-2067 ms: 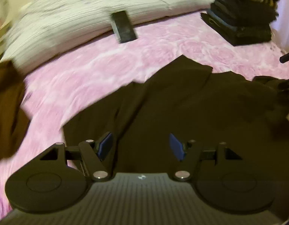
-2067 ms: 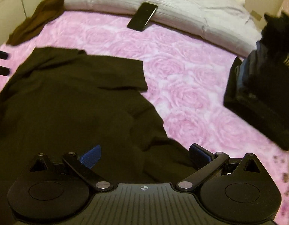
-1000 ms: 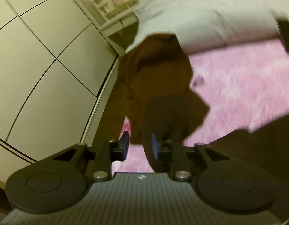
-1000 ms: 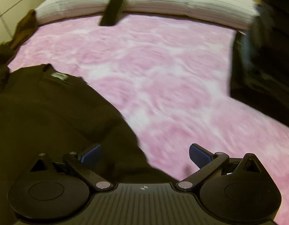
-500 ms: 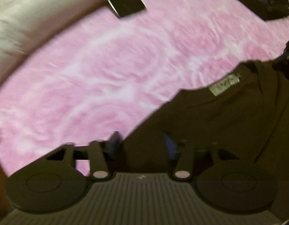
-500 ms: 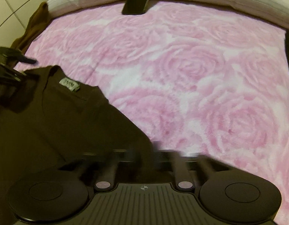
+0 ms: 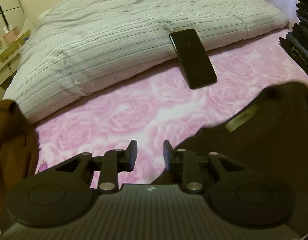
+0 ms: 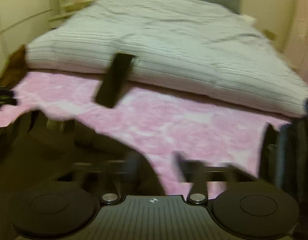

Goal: Fold clothes

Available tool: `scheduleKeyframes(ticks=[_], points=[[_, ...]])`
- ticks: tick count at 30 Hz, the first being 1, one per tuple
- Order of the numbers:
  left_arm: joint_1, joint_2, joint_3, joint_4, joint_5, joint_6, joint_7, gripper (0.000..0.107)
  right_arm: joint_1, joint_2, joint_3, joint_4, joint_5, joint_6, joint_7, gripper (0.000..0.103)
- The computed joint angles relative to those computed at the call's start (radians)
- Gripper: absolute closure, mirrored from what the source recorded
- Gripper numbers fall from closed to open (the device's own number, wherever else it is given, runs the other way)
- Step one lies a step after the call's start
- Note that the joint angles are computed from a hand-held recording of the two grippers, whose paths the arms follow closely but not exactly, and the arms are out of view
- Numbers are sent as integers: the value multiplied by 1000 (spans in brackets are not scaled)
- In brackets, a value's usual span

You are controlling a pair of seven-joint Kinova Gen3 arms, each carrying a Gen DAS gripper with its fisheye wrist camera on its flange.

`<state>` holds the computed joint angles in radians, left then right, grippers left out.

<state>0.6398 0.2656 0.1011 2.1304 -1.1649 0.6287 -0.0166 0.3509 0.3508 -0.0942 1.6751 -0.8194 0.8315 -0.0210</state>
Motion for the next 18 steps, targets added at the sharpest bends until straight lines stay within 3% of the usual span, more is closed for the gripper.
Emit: scheduleKeyframes(ticks=[4, 7, 12, 15, 17, 18], points=[[58, -28, 52, 33, 50, 38, 23, 73, 67, 0, 46, 9, 16, 73, -2, 25], [112, -25, 90, 37, 94, 3, 75, 68, 147, 16, 112, -15, 85, 169, -37, 25], [256, 27, 135, -27, 174, -49, 131, 68, 253, 39, 230, -52, 268, 277, -209, 25], [326, 85, 148, -106, 213, -83, 116, 68, 330, 40, 248, -35, 329, 323, -243, 26], [346, 123, 162, -164, 257, -104, 76, 68, 364, 43, 246, -12, 352, 325, -245, 57], [365, 140, 166, -197, 273, -94, 52, 68, 376, 53, 241, -21, 351, 344, -236, 81]])
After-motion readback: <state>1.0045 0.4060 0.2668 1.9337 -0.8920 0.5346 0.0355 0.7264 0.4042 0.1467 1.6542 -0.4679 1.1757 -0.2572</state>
